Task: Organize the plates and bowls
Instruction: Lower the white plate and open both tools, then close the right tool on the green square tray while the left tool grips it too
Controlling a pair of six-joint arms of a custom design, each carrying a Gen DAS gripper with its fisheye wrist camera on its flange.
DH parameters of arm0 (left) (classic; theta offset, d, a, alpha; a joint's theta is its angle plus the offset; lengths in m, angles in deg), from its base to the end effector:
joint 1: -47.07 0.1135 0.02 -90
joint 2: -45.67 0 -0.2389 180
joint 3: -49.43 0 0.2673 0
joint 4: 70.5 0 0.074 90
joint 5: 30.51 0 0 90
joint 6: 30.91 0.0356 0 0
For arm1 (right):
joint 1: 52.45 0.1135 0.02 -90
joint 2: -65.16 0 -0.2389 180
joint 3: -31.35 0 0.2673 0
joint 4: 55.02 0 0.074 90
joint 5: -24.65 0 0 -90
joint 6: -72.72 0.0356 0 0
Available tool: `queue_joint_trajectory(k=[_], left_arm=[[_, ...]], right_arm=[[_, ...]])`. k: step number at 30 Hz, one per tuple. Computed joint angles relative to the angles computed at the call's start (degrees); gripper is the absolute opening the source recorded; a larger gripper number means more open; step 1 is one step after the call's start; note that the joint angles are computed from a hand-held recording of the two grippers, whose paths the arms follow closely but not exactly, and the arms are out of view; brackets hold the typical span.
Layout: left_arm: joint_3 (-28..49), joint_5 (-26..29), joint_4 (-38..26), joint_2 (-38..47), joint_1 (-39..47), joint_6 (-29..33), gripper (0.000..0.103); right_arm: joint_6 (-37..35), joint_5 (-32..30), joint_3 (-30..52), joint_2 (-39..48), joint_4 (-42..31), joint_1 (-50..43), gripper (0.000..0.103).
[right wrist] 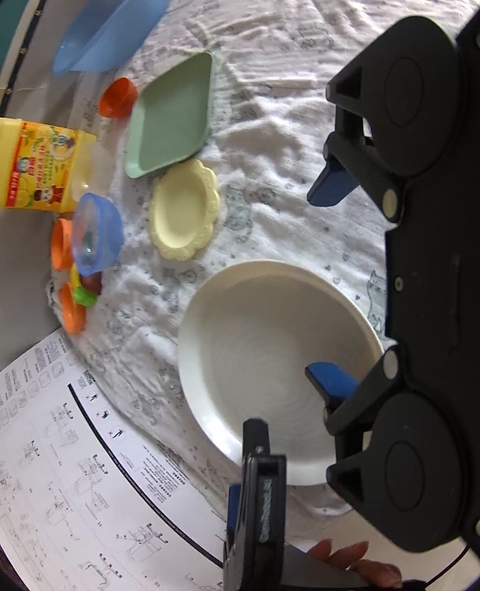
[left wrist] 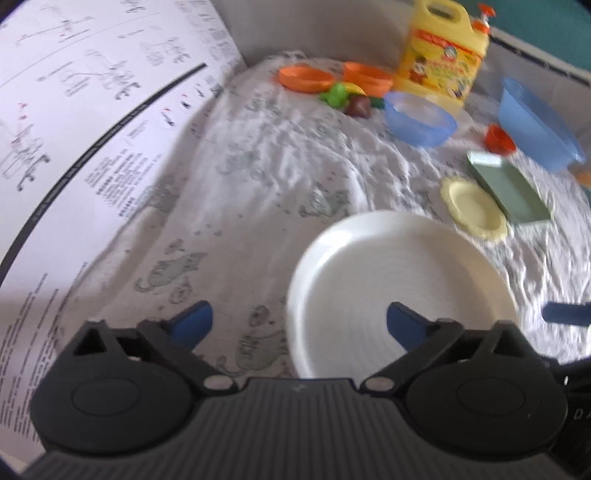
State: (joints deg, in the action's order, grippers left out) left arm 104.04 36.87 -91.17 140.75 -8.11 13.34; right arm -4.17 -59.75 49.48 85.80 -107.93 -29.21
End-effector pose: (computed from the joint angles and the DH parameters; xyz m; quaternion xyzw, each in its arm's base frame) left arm 0.1803 -0.2352 0.0844 0.0294 0.9504 -0.0676 0.3020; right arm 0.1168 0.0464 0.0959 -0.0697 0.9512 0.0483 0.2966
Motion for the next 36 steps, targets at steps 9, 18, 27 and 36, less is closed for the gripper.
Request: queue_joint_trajectory(k=[9,18,27,36], left_arm=[[-0.59,-1.46,-2.49,-4.31,1.27,-4.03,0.103],[5.06,-2.90,-4.14,-0.83,-0.67,-3.07,0.103],[15.04,-3.63,-5.14,5.21,-2.21,1.25,0.103],[34.02,-1.21,-7.20,19.95,-3.30,8.09,0.103]], right_arm=[[-4.66,-6.69,-0.50,-9.46,-6.99,-10.14,0.103],[-13.53,-14.99,-1.66,-15.27,-10.76,-27.38,0.103],[-26.92,-27.26,-0.50,-1.54,-1.17,-52.56,0.103],[-33.27,-34.66,8.46,33.25,22.21,-70.05,0.103]])
